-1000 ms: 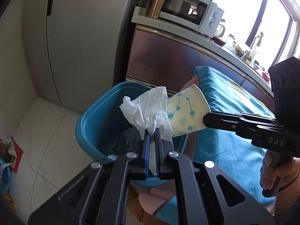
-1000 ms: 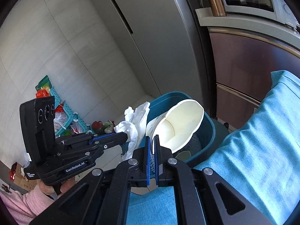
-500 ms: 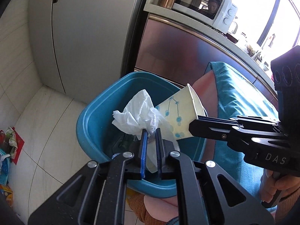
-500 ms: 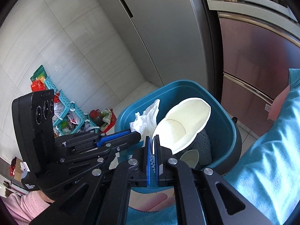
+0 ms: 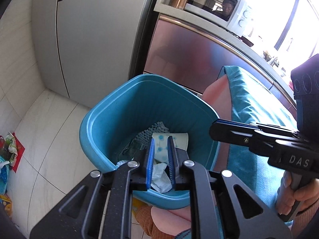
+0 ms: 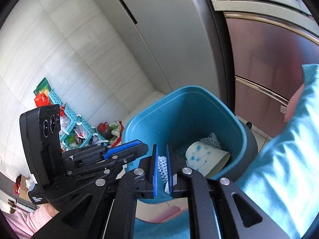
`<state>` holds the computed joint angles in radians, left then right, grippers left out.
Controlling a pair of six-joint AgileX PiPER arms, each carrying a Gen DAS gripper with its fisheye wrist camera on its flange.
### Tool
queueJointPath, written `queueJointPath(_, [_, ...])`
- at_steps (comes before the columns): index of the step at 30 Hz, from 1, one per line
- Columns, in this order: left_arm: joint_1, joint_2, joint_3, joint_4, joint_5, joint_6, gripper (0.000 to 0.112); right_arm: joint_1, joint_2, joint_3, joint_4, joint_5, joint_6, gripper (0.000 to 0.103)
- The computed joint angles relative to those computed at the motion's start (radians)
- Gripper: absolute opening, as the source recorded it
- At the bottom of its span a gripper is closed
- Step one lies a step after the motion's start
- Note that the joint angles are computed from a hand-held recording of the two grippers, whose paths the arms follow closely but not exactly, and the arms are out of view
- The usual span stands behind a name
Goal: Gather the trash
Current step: 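Open both tools over the wastebasket to drop the tissue and cup, then move both open tools back over the remaining trash on the table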
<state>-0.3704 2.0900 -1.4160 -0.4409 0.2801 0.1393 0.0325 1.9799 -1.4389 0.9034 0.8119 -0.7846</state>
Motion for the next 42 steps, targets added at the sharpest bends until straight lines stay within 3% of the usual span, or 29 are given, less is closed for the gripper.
queueJointPath(6, [-0.029, -0.074, 0.077, -0.177, -0.06, 0.2, 0.021, -0.059, -0.096, 0.119, 0.077, -0.013, -0.109, 0.011])
queueJointPath(13, [-0.105, -0.177, 0.166, -0.573, -0.11, 0.642, 0.034, -0.16, -0.251, 0.289, 0.192, -0.002, -0.271, 0.019])
queueJointPath(17, [-0.165, -0.214, 0.188, -0.809, -0.097, 0.902, 0.042, -0.252, -0.366, 0.393, 0.247, 0.021, -0.345, 0.028])
queueJointPath(21, [-0.239, -0.221, 0.173, -0.894, -0.055, 1.013, 0.044, -0.375, -0.494, 0.489, 0.249, 0.052, -0.368, 0.028])
queueJointPath(26, [-0.351, -0.177, 0.102, -0.835, 0.002, 0.976, 0.045, -0.588, -0.616, 0.575, 0.232, 0.122, -0.405, 0.028])
queueJointPath(32, [-0.481, -0.092, -0.032, -0.652, 0.082, 0.817, 0.045, -0.915, -0.71, 0.641, 0.198, 0.248, -0.465, 0.028])
queueJointPath(40, [-0.597, 0.064, -0.268, -0.463, 0.218, 0.643, 0.048, -1.255, -0.656, 0.633, 0.155, 0.319, -0.548, 0.03])
queueJointPath(42, [-0.614, 0.111, -0.338, -0.418, 0.259, 0.586, 0.049, -1.323, -0.633, 0.627, 0.145, 0.333, -0.567, 0.034])
